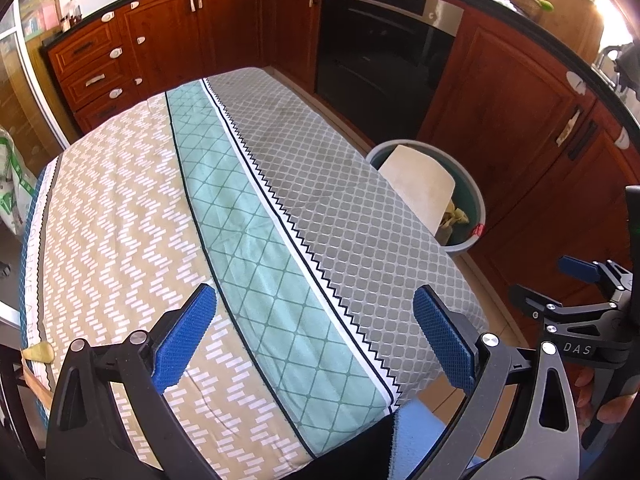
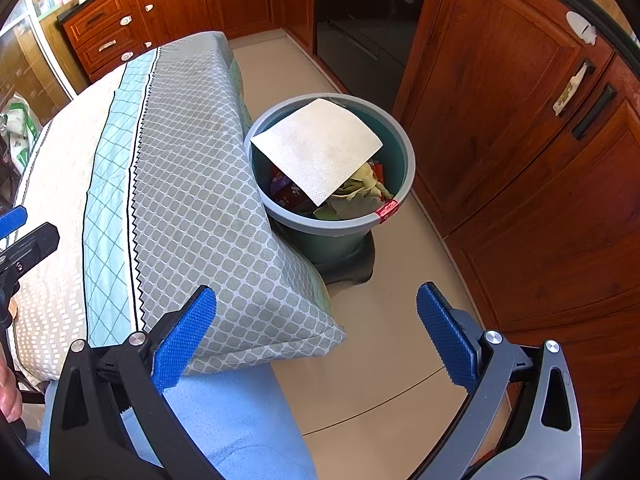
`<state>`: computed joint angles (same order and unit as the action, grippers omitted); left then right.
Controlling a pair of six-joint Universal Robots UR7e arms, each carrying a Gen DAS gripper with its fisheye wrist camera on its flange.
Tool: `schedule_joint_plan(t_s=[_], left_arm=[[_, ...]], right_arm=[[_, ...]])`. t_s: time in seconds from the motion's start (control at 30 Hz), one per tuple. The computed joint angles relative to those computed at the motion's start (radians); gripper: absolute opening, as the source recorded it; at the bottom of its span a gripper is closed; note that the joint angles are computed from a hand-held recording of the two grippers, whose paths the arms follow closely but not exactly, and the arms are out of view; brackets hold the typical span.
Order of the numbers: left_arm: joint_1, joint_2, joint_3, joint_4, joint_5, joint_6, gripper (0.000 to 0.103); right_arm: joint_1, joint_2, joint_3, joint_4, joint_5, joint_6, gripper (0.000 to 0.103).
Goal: Collect trash
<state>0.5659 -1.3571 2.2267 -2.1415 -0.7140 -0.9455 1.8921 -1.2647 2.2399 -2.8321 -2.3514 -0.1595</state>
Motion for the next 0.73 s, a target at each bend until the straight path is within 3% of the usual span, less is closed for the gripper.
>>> schedule_joint_plan(t_s=[0.73], left_arm=[[0.007,0.004,-0.003,0.028,0.000,-0.029,0.099]], right_arm=[[-0.005,0.011,-0.009,0.006,-0.008,0.007,0.096]])
